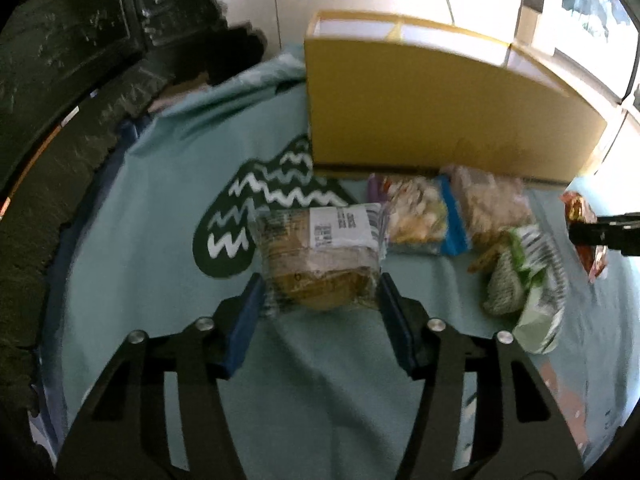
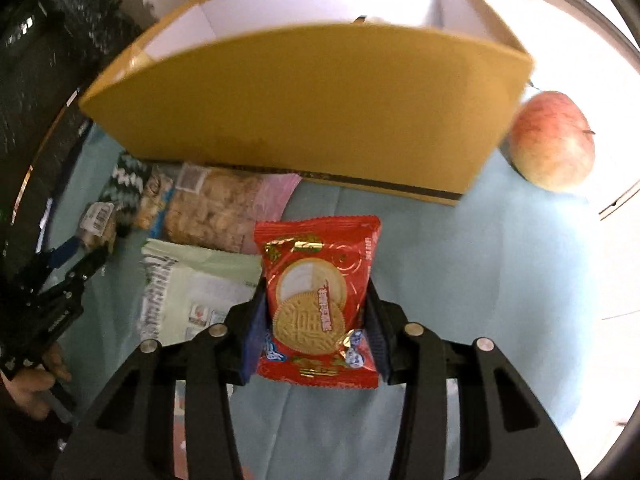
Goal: Organize snacks
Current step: 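Carry the bread bag and biscuit pack into the yellow box and open both tools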
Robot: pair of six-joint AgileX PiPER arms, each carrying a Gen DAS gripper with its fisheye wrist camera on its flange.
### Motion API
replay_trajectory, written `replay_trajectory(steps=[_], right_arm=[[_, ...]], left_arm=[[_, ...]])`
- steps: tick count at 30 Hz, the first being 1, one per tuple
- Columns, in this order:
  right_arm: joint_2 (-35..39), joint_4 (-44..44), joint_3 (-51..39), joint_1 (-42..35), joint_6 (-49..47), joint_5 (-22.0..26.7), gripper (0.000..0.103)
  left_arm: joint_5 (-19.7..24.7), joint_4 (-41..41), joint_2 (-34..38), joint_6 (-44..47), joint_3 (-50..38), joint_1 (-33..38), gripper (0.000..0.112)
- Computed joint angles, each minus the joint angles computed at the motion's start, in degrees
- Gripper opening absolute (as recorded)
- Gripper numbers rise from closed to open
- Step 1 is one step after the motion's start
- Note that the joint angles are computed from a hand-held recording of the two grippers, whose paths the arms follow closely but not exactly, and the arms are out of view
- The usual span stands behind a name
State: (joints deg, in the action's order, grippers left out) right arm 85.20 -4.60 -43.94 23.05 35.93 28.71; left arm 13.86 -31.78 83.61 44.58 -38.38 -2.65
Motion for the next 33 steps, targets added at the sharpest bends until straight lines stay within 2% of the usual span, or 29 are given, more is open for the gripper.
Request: replay_trajectory(steps=[7, 11, 19, 33], right_arm=[[-7.18, -1.23, 2.31, 0.82, 3.48, 1.96, 0.045], [-13.09, -2.83, 3.21, 2.06, 5.98, 4.75, 0.045], [-19.31, -5.8, -1.0, 2.38, 7.5, 10.53, 0.045], [-22.43, -11.0, -10.61, 3.65, 9.12, 17.43, 0.045]], left_arm=[[3.67, -5.27, -5.76, 4.25, 0.6, -1.42, 0.058], [6.15, -7.48, -9.13, 5.87, 0.71, -1.48, 0.058], [8.44, -3.94, -12.89, 0.66, -1.99, -3.53, 0.058], [11.65, 1.15, -14.69, -7.71, -10.48, -7.02, 0.058]])
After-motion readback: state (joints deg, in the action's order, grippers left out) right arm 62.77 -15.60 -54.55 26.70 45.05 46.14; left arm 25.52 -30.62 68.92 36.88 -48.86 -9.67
